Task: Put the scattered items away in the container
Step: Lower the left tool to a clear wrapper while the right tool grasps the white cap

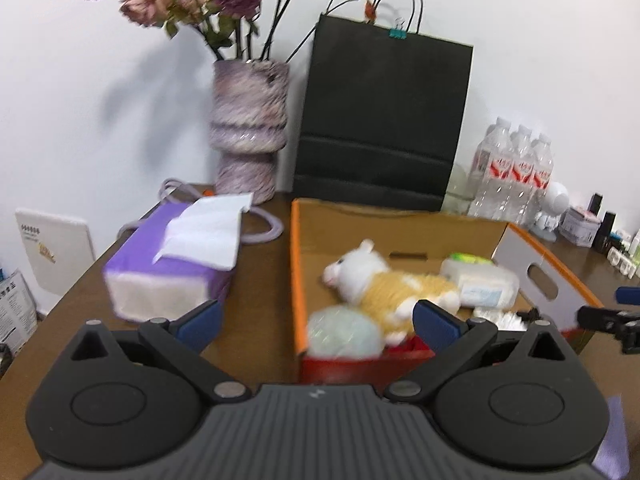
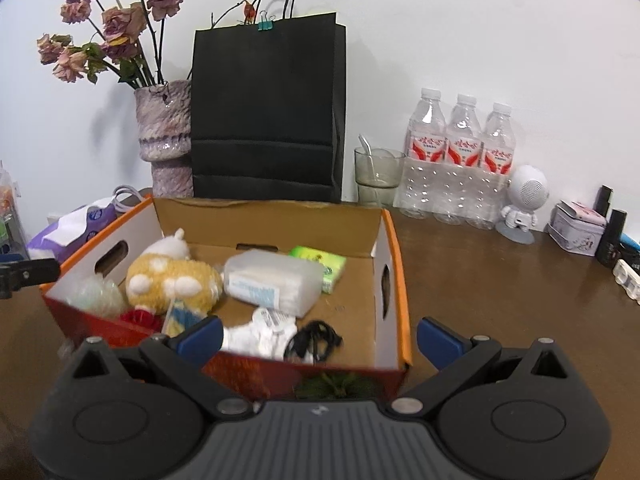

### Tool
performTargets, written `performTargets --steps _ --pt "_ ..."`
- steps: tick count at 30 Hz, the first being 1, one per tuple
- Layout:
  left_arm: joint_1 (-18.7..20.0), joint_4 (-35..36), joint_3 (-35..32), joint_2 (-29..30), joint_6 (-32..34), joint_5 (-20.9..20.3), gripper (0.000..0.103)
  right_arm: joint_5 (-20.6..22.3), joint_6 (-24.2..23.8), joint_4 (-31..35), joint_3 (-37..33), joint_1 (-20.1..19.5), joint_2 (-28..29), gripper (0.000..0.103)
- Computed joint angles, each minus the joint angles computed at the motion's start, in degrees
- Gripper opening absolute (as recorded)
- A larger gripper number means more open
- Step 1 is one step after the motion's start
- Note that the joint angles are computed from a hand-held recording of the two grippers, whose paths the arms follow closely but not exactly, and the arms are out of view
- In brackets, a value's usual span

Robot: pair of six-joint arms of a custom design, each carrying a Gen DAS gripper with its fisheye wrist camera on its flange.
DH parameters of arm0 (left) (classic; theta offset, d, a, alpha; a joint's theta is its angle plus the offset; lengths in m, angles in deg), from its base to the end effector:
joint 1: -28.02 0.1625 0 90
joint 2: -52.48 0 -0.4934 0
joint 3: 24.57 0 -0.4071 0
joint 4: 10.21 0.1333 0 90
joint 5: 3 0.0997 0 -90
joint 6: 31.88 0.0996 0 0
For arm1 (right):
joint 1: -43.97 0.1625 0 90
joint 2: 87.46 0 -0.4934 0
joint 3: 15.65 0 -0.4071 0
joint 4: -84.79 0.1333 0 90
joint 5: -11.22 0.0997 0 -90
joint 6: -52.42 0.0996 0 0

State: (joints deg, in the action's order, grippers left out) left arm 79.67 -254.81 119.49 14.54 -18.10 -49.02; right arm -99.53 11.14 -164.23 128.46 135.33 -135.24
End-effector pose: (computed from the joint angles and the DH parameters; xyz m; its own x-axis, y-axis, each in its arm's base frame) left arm -0.0868 -0.4361 0.1019 -0.7634 0.1614 -0.6254 0.6107 0.4957 -0.6175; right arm 0.1078 -0.4127 0.1691 -0.7010 -0.0828 0.7084 -0.6299 0.5377 -0.5605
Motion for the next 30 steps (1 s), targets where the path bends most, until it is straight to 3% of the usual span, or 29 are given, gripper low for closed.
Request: performTargets --steps 3,12,18,21,25,27,30 --pt "-0.28 -0.61 1.82 0.37 0.03 1.94 0.103 -0.16 -0.76 -1.93 1.99 -0.70 0.48 0.103" --pt "0.52 3.16 2.62 4.74 -4.20 2.60 0.103 -3.21 -1.20 -4.57 2.87 -1.77 6.39 0.102" --pt "-0.16 1.30 1.18 8.02 -2.51 3.88 0.103 -3.27 -1.12 -4.70 2.13 -1.22 8.42 0.081" --pt "0.01 1.16 0.67 8.02 -2.71 3.71 0.101 -1.73 0.15 -3.33 2.36 -1.66 7.78 0.063" --pt "0.79 5.07 -0.24 7.14 -4.73 3.04 0.077 -2.05 1.85 0.91 1.86 -1.77 6.89 0.042" --pt "0.91 5.03 -0.45 7.53 -4.16 2.92 0.074 -2.32 1.26 0.30 1.60 -1.42 7.59 0.041" --pt "0.71 3.58 -0.25 8.08 -3.18 3.08 0.053 -2.55 1.32 -0.25 1.17 -1.14 8.13 0.041"
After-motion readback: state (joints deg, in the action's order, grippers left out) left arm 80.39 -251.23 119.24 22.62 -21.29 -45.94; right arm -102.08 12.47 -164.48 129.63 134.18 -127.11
